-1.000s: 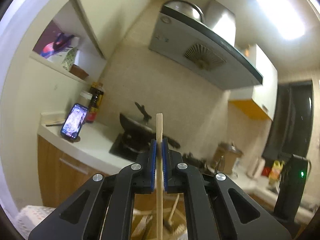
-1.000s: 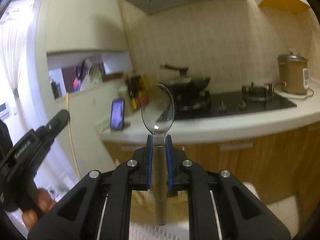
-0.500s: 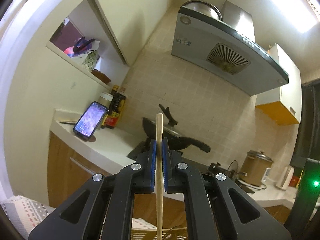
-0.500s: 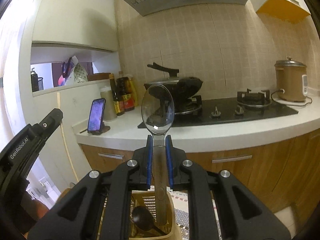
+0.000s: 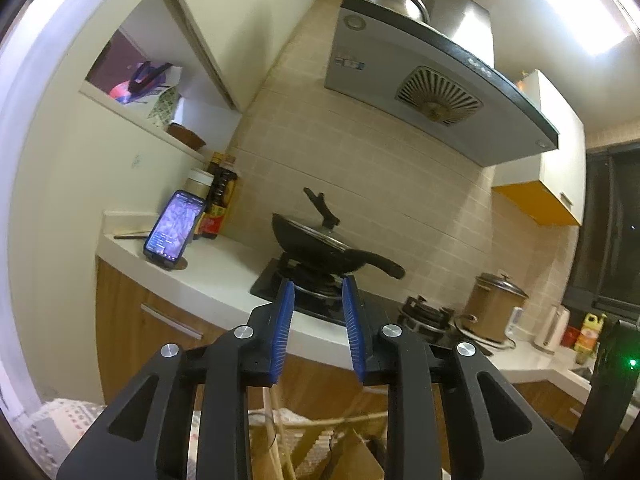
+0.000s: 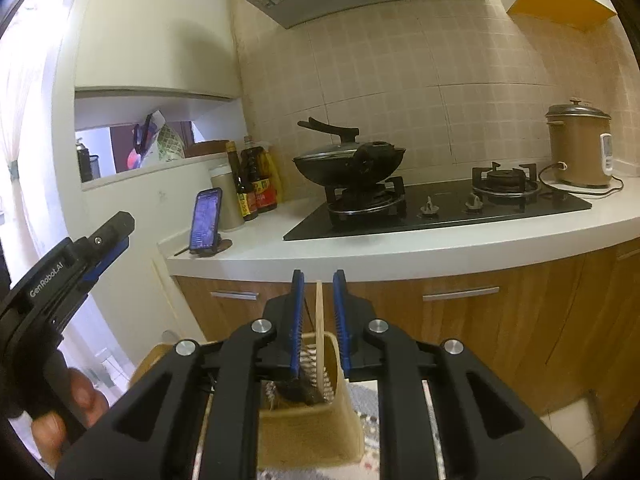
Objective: Organize utensils
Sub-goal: 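Carry the chopstick and clear spoon over the holder and open both tools, then grasp another wooden chopstick with the left tool while the right tool grasps a clear spoon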
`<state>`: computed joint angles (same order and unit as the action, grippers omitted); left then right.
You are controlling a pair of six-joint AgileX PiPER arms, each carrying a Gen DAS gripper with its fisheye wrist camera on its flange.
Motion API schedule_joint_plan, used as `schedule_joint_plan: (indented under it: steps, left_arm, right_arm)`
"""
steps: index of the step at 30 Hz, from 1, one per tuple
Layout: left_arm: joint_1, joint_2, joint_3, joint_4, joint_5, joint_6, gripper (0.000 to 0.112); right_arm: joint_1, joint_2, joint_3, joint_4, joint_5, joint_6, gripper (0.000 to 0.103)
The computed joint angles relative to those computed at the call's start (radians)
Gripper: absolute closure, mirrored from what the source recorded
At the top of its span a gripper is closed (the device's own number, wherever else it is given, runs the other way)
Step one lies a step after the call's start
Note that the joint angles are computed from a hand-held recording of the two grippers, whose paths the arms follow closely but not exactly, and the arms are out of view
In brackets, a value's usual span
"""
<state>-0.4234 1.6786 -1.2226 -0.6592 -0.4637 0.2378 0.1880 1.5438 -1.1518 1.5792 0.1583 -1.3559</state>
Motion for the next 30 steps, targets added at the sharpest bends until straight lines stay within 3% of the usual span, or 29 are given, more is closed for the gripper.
schedule_joint_plan:
  steps: [4, 6, 8, 10, 12, 14, 17, 19, 21, 26, 30]
  left_arm:
    - [0.002, -0.115, 0.087, 0.023, 0.066, 0.025, 0.087]
    - [0.012, -0.181, 0.129, 0.073, 0.13, -0.002, 0.085]
    - [0.016, -0.236, 0.155, 0.035, 0.2, 0.066, 0.081]
    - [0.038, -0.283, 0.182, 0.105, 0.288, 0.018, 0.077]
    - [0.065, -0.319, 0.201, 0.101, 0.41, 0.051, 0.07]
    - [0.1, -0.327, 0.21, 0.008, 0.548, 0.167, 0.07]
    - [0.168, -0.289, 0.209, -0.007, 0.777, 0.199, 0.07]
    - [0.219, -0.232, 0.208, -0.045, 0.933, 0.25, 0.07]
    - [0.259, -0.186, 0.225, -0.101, 1.021, 0.323, 0.07]
    - [0.28, -0.13, 0.279, -0.142, 1.067, 0.417, 0.07]
    - [0.261, -0.12, 0.297, -0.126, 1.056, 0.436, 0.07]
  right_arm:
    - [-0.037, -0.105, 0.055, -0.307, 0.073, 0.317, 0.08]
    - [-0.055, -0.149, 0.071, -0.422, 0.125, 0.445, 0.08]
    - [-0.063, -0.194, 0.082, -0.618, 0.192, 0.645, 0.08]
    - [-0.055, -0.218, 0.084, -0.797, 0.276, 0.822, 0.08]
    - [-0.021, -0.222, 0.084, -0.969, 0.39, 0.971, 0.08]
    - [0.009, -0.216, 0.1, -1.035, 0.476, 1.029, 0.08]
    - [0.076, -0.172, 0.134, -1.111, 0.606, 1.097, 0.08]
    - [0.109, -0.143, 0.166, -1.117, 0.649, 1.097, 0.08]
    - [0.156, -0.119, 0.196, -1.147, 0.662, 1.123, 0.08]
    - [0.231, -0.083, 0.195, -1.215, 0.668, 1.185, 0.08]
    - [0.302, -0.068, 0.188, -1.331, 0.671, 1.282, 0.08]
